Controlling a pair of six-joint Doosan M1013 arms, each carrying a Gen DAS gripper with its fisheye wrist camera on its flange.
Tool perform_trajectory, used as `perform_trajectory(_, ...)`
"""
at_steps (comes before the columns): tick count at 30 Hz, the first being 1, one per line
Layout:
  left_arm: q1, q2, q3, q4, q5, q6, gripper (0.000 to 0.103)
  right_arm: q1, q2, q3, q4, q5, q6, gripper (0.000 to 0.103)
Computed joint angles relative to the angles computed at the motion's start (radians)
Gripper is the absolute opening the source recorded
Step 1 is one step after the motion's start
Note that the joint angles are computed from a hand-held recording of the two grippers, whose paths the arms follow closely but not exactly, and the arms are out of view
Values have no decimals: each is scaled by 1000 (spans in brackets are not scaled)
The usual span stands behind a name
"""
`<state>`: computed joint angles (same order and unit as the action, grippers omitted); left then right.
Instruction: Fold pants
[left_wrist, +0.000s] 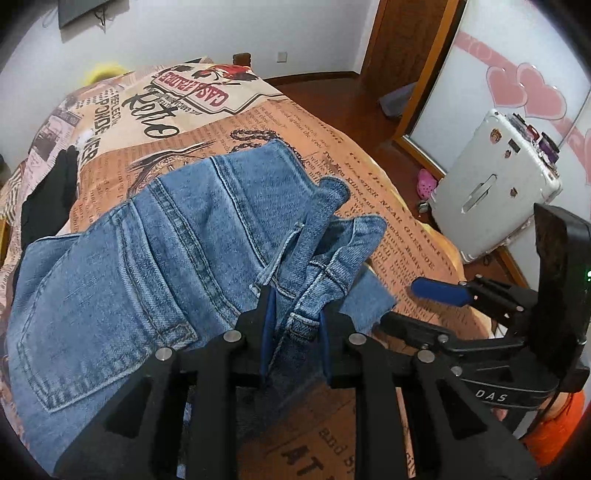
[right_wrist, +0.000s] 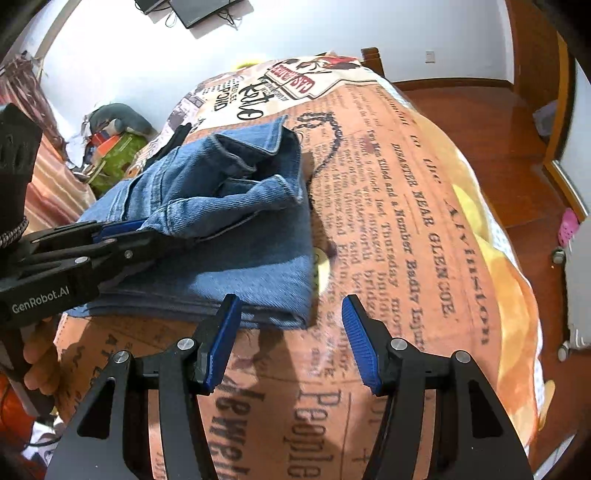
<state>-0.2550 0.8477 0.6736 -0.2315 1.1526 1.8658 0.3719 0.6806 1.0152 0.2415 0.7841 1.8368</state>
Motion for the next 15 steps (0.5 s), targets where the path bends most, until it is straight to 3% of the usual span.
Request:
perform_trajectory(6,-4,-35,43,21,-11,8,23,8,1,-11,-18,-3,6,54)
perform_trajectory(7,-2,-38,46,13,-9,12,26,9,2,-14,-19,-4,5,54)
perform_trajectory(9,10,-54,61,-47,-3,18,57,14,2,-18,-26,-8,7,54)
perform_trajectory(11,22,-79,95,-87,-46,20,60,16,1,-19,-28,-12,3,54)
perform_trajectory(15,33,-116,128,-43,-139,8,60,20,3,-23,-26,-16,-5,54)
